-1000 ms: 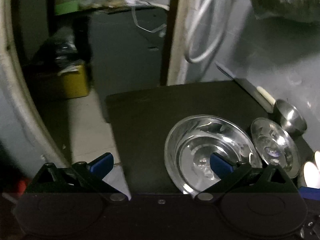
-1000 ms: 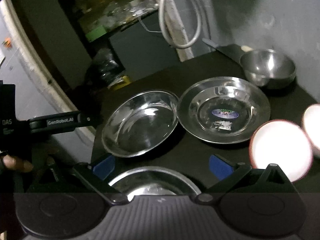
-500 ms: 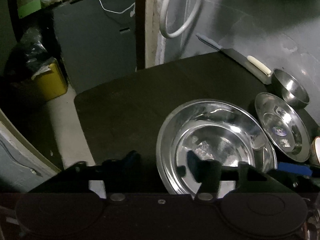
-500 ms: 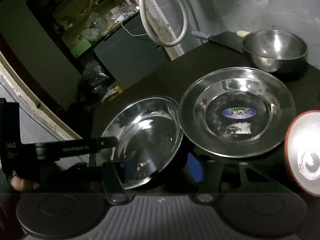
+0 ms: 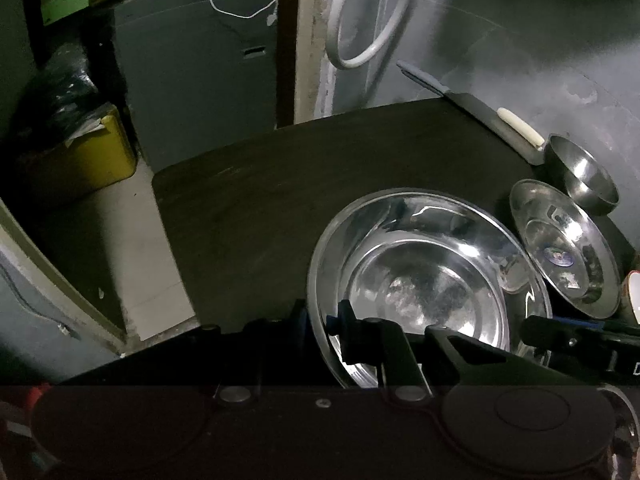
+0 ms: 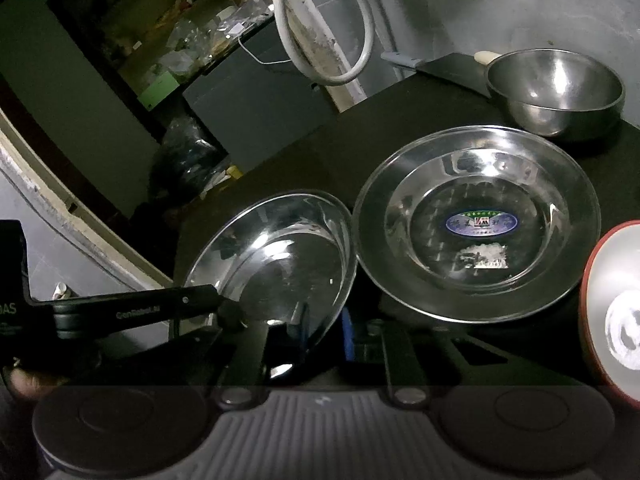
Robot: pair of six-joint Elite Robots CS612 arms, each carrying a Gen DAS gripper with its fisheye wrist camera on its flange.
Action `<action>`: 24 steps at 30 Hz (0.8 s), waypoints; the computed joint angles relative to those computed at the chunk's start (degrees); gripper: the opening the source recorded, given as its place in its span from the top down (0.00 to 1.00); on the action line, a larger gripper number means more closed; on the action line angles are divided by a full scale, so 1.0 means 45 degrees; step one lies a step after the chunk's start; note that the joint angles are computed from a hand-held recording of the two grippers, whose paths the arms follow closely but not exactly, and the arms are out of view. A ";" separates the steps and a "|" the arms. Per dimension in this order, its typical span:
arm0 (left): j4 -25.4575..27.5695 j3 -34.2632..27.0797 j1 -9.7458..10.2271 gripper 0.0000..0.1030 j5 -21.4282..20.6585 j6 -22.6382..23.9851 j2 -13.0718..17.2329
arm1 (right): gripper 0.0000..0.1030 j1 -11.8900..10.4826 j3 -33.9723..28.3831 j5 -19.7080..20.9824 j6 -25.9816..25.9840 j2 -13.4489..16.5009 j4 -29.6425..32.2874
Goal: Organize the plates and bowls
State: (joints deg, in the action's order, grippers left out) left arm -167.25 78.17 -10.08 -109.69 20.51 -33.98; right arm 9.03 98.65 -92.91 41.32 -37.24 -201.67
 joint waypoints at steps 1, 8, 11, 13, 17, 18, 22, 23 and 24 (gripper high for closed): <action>-0.0143 0.0111 0.0013 0.86 0.0019 -0.0055 -0.0058 | 0.82 0.0004 0.0007 0.0024 -0.0072 -0.0009 -0.0006; -0.1086 0.1062 0.0203 0.86 0.0111 -0.0467 -0.0551 | 0.82 0.0004 0.0211 0.0499 -0.0652 -0.0140 -0.0478; -0.1638 0.1583 0.0278 0.86 0.0094 -0.0831 -0.0841 | 0.82 0.0022 0.0471 0.0698 -0.0924 -0.0294 -0.0814; -0.1989 0.1982 0.0298 0.85 0.0104 -0.0954 -0.1086 | 0.82 0.0022 0.0729 0.0816 -0.1143 -0.0431 -0.1119; -0.2686 0.2863 0.0305 0.85 -0.0004 -0.1171 -0.1594 | 0.82 -0.0026 0.1387 0.1047 -0.1620 -0.0842 -0.1625; -0.2863 0.3090 0.0291 0.85 -0.0010 -0.1193 -0.1721 | 0.82 -0.0029 0.1568 0.1043 -0.1702 -0.0960 -0.1718; -0.3425 0.3944 0.0165 0.84 0.0096 -0.1418 -0.2180 | 0.82 -0.0033 0.2280 0.1055 -0.1987 -0.1363 -0.2076; -0.3538 0.4159 0.0132 0.84 0.0125 -0.1478 -0.2296 | 0.82 -0.0053 0.2489 0.1107 -0.2017 -0.1462 -0.2181; -0.3639 0.4330 0.0103 0.85 0.0153 -0.1517 -0.2384 | 0.82 -0.0057 0.2679 0.1139 -0.2032 -0.1544 -0.2284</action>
State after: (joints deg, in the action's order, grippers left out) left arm -183.62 97.66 -9.61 -109.00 13.69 -44.71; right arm 8.77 110.71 -87.78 32.18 -44.19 -211.95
